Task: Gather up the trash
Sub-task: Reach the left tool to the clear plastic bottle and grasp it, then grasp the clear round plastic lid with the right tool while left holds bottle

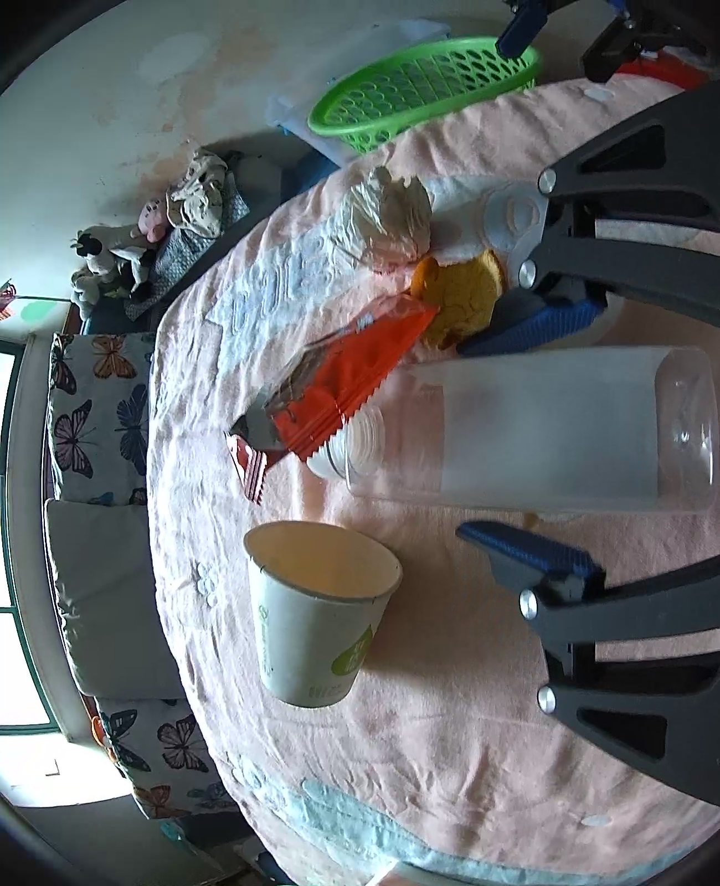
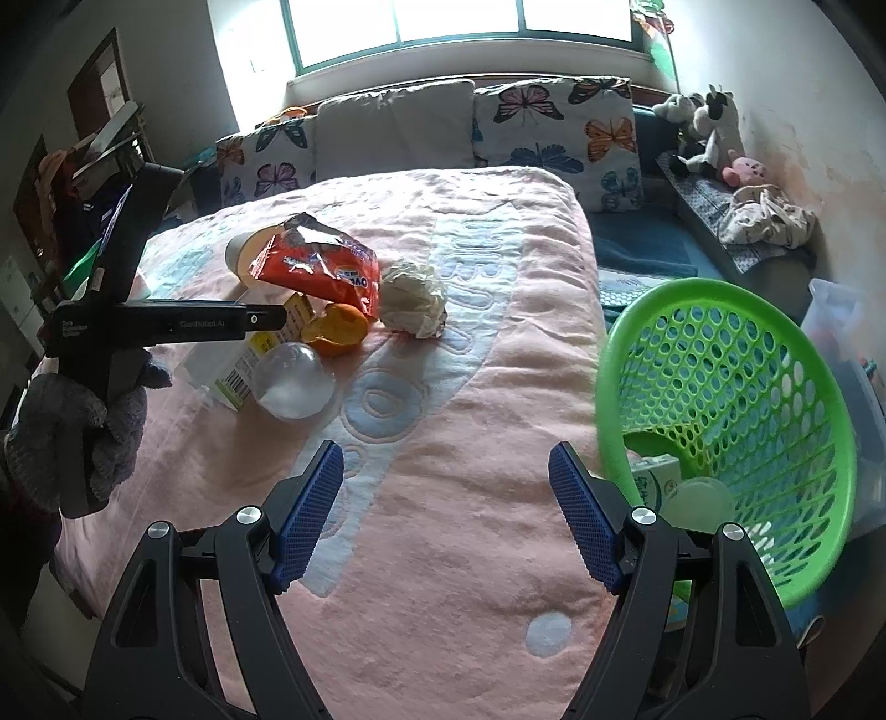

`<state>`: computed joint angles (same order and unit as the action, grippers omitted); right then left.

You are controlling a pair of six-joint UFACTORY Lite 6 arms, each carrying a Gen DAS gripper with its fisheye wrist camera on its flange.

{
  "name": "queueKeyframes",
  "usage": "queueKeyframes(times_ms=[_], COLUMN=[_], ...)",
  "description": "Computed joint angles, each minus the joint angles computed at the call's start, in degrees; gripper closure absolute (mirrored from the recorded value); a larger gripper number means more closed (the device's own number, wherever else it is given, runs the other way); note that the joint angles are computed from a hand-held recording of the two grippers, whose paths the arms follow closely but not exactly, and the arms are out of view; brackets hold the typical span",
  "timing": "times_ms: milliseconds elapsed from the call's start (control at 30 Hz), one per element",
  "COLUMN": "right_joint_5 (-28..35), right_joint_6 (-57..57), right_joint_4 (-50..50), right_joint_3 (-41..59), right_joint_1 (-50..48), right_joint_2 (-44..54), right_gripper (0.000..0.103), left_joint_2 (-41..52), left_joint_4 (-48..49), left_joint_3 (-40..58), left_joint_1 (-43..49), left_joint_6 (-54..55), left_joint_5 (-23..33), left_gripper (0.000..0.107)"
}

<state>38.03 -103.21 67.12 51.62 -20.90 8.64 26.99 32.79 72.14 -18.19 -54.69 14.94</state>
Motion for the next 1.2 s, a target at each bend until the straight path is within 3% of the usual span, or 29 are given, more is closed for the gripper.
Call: queueKeyframes(times_ms=[400, 1200], right_joint_5=[0.0, -3.9], right_joint_6=[0.2, -0.7], right_joint_4=[-0.1, 5.2], right_joint_3=[-0.2, -2.3], right_joint_1=[1.9, 16.7], right_joint_2=[-0.2, 1.5], right_gripper=[0.026, 0.026], left_joint_2=[-5.7, -29.9], left_joint_4=[4.2, 10.6], left_joint_3=[-6.8, -32.7], left_joint_1=[-0.3, -0.1], left_joint_6=[-5.7, -13.7], left_joint_5=[-1.1, -2.5], left_gripper=[0.055, 0.055])
